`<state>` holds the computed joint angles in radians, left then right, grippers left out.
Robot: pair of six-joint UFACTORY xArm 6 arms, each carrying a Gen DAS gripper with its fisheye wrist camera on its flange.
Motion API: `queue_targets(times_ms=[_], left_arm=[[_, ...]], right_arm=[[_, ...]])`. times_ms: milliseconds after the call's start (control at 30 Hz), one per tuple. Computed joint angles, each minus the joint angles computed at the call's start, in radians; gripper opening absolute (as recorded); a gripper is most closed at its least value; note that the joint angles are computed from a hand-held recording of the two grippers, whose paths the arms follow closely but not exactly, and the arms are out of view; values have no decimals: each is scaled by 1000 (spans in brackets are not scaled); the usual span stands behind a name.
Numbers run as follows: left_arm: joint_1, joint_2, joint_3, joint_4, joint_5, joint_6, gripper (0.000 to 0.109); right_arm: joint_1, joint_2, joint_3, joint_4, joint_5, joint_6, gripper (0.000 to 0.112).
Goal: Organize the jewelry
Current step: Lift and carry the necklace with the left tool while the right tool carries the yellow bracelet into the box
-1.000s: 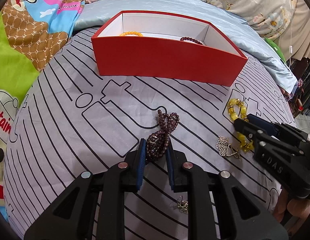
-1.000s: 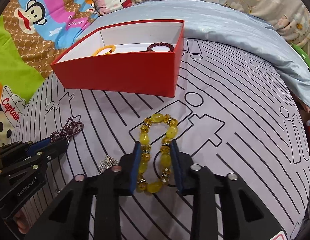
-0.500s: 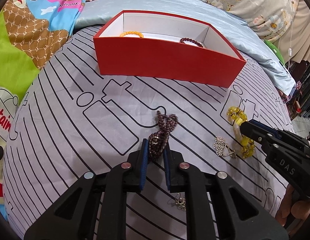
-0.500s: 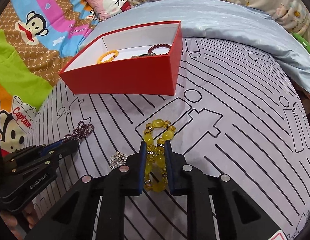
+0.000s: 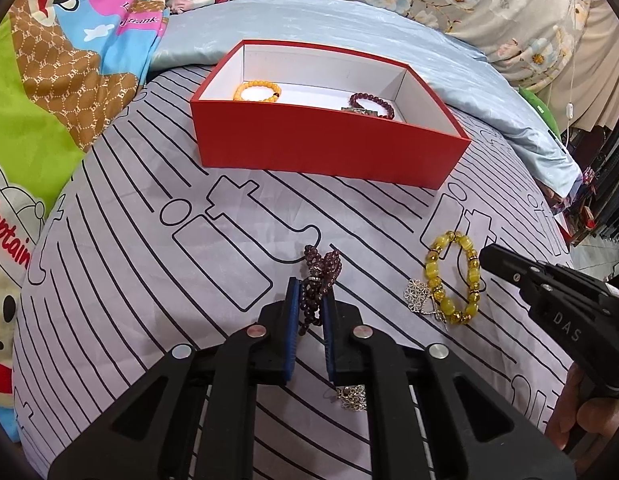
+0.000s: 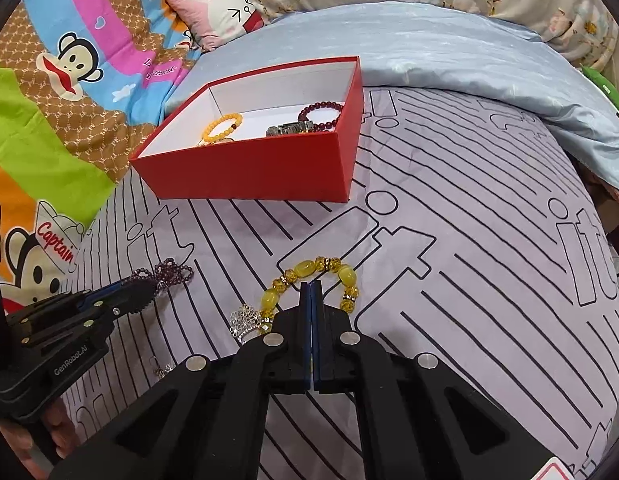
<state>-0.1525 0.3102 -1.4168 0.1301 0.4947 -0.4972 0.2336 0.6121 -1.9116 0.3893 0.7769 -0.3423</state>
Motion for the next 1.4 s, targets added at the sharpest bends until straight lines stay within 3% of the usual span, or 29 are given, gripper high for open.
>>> queue_targets(times_ms=[133, 467, 500, 567, 600, 733, 800, 833, 867, 1033, 1400], left_arm=[[0, 0, 1, -2, 8, -3, 10], [1, 6, -2, -15, 12, 9, 10], [1, 5, -1, -12, 12, 7, 10], [2, 8, -3, -16, 12, 7, 10], [3, 10, -6, -19, 15, 8, 10], [0, 14, -7, -26, 18, 16, 10], [-1, 15, -9, -23, 19, 15, 10], [-1, 15, -8, -23, 19, 14, 10], [-1, 16, -9, -24, 20, 15, 10], [-1, 10, -9, -28, 15, 21, 10], [0, -31, -2, -16, 2, 11, 10]], right_arm=[[-5, 12, -9, -7, 31, 14, 4], [-3, 28, -17, -61, 1, 38, 11], [-5, 18, -4, -58, -13, 38, 14], [-9, 18, -3, -71, -18, 45, 36], [-10, 24, -9, -77, -13, 49, 36], [-11, 42, -25, -77, 14, 56, 36], [-5, 34, -1, -96, -18, 58, 31], [-1, 31, 7, -114, -31, 62, 25], [0, 33, 7, -125, -36, 65, 11], [-7, 45, -27, -82, 6, 53, 10], [0, -32, -6, 18, -33, -11, 10]])
